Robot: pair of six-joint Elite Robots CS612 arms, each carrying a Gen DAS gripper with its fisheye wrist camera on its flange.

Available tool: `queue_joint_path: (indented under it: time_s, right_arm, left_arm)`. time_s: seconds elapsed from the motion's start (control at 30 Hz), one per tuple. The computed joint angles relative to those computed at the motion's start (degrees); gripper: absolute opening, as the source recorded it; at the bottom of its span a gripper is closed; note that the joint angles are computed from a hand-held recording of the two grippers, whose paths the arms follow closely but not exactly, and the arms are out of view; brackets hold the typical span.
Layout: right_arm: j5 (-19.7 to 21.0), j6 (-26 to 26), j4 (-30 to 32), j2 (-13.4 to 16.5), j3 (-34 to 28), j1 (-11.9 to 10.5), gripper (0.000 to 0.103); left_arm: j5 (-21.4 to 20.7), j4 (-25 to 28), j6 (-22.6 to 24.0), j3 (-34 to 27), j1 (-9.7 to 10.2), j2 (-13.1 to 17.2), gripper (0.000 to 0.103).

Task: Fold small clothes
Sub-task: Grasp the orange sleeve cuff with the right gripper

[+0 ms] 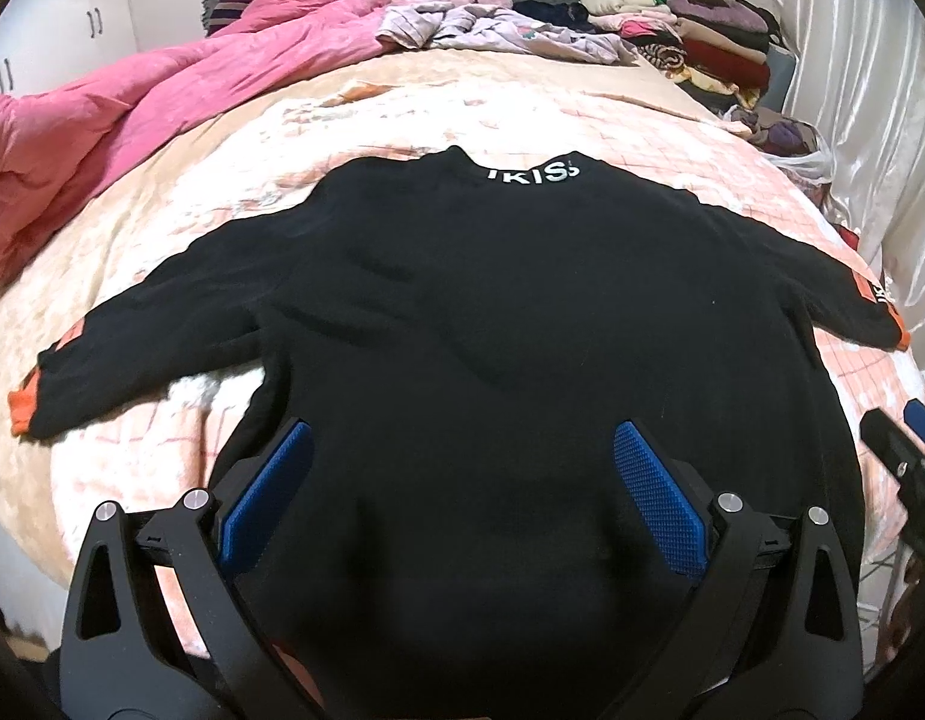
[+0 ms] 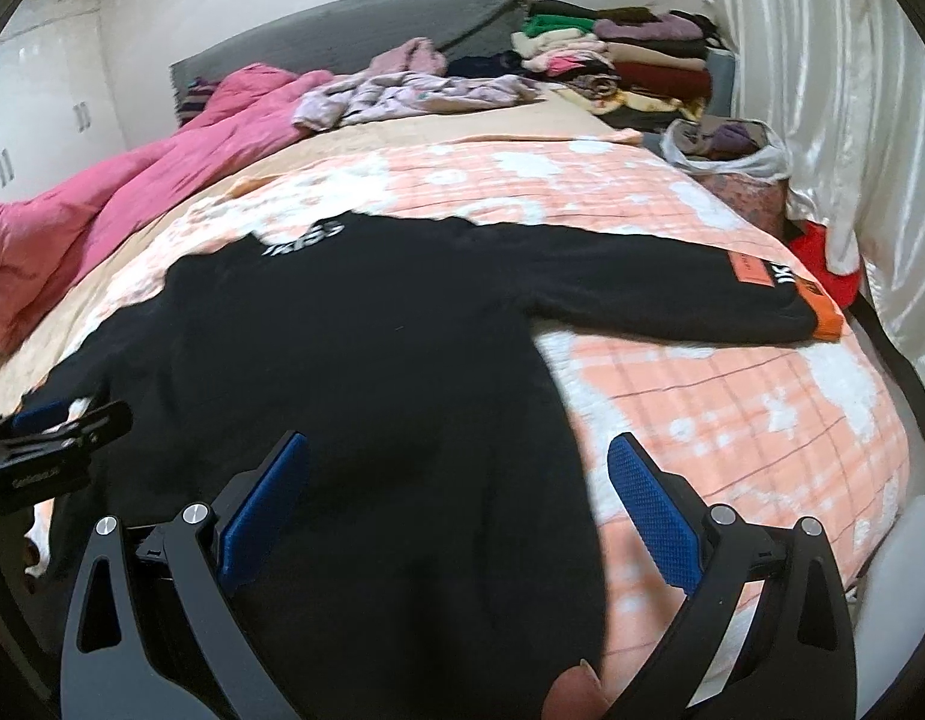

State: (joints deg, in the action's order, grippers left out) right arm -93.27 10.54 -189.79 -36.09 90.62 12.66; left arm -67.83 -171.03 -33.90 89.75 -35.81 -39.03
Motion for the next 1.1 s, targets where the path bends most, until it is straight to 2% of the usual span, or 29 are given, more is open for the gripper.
queue_joint_path:
  time_s: [0.27,0.7,0.9,1.1]
  right_arm:
    - [-3.7,3.1,2.5,0.8,-1.9,-2.0,0.099]
    - [-6.4,8.2,5.7,1.6,-4.1,-5.7,0.099]
    - [-8.5,11.3,9.8,2.7,-6.4,-7.9,0.099]
    - [-8.3,15.5,15.1,4.2,-9.3,-10.7,0.099]
  left_arm:
    - [-1.5,2.0,1.3,-3.9,0.66,1.7,0.094]
    - [-2.7,6.0,2.4,-11.2,2.18,4.8,0.094]
    - [-4.0,7.5,2.7,-14.3,3.09,6.2,0.094]
    - [-5.1,8.6,1.7,-16.8,3.93,7.7,0.094]
